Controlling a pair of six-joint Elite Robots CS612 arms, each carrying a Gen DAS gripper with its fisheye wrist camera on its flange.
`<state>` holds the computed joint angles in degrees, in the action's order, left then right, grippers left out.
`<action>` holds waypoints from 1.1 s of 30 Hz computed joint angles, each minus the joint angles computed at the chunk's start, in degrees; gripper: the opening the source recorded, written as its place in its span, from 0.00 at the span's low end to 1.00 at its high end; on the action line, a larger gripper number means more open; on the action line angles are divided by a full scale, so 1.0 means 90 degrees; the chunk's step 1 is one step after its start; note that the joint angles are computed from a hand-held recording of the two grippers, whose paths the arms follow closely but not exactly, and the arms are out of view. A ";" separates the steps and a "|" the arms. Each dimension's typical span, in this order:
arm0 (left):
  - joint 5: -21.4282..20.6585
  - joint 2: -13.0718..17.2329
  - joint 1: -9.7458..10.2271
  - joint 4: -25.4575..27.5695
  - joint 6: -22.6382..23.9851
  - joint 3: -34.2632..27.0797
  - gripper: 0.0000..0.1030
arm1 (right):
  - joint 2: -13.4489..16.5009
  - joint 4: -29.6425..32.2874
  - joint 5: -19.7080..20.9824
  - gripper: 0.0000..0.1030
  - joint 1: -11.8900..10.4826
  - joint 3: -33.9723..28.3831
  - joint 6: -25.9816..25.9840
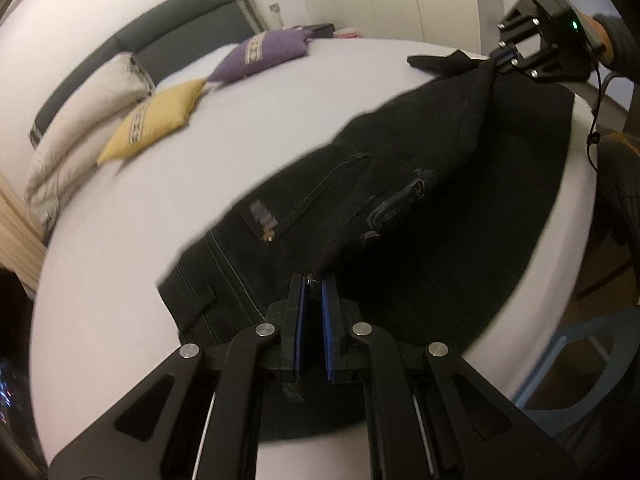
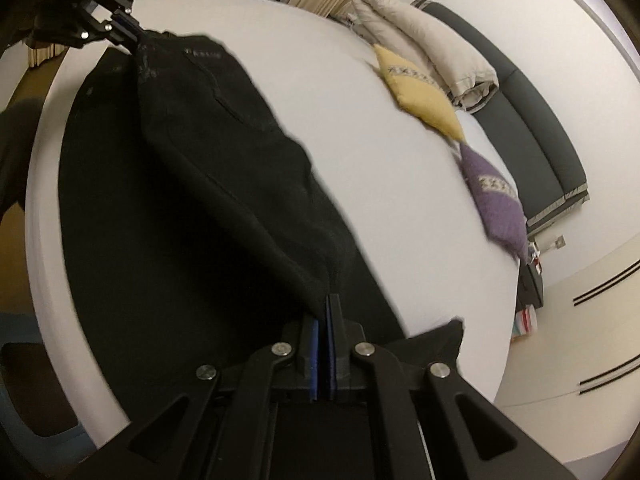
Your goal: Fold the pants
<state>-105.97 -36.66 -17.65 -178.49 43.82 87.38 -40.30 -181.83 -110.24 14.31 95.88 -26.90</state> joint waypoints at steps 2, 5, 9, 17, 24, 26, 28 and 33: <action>0.0006 -0.0024 0.0030 -0.0129 -0.0066 0.0219 0.06 | 0.0085 0.0048 -0.0204 0.03 0.0092 0.0019 0.0020; 0.0131 -0.0065 0.0022 -0.0459 0.0012 0.0552 0.06 | 0.0156 0.0081 -0.0372 0.03 0.0211 0.0068 0.0008; 0.0148 -0.0056 0.0049 -0.0682 -0.0224 0.0789 0.06 | 0.0187 0.0066 -0.0422 0.03 0.0288 0.0123 0.0134; 0.0362 0.0035 0.0028 -0.0856 0.0150 0.0695 0.06 | 0.0255 -0.0028 -0.0781 0.03 0.0486 0.0195 -0.0257; 0.0219 -0.0031 0.0123 -0.0602 0.0588 0.0756 0.06 | 0.0243 -0.0194 -0.0823 0.04 0.0565 0.0299 -0.0347; 0.0196 -0.0025 0.0146 -0.0437 0.0670 0.0677 0.06 | 0.0252 -0.0222 -0.0864 0.04 0.0600 0.0335 -0.0398; 0.0200 0.0001 0.0157 -0.0309 0.0769 0.0590 0.06 | 0.0278 -0.0219 -0.0896 0.04 0.0638 0.0374 -0.0392; 0.0182 0.0021 0.0168 -0.0260 0.0975 0.0588 0.07 | 0.0325 -0.0252 -0.0951 0.04 0.0656 0.0424 -0.0247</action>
<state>-104.33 -36.47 -16.13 -180.83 52.59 92.67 -37.38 -184.10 -118.79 20.22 99.69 -29.12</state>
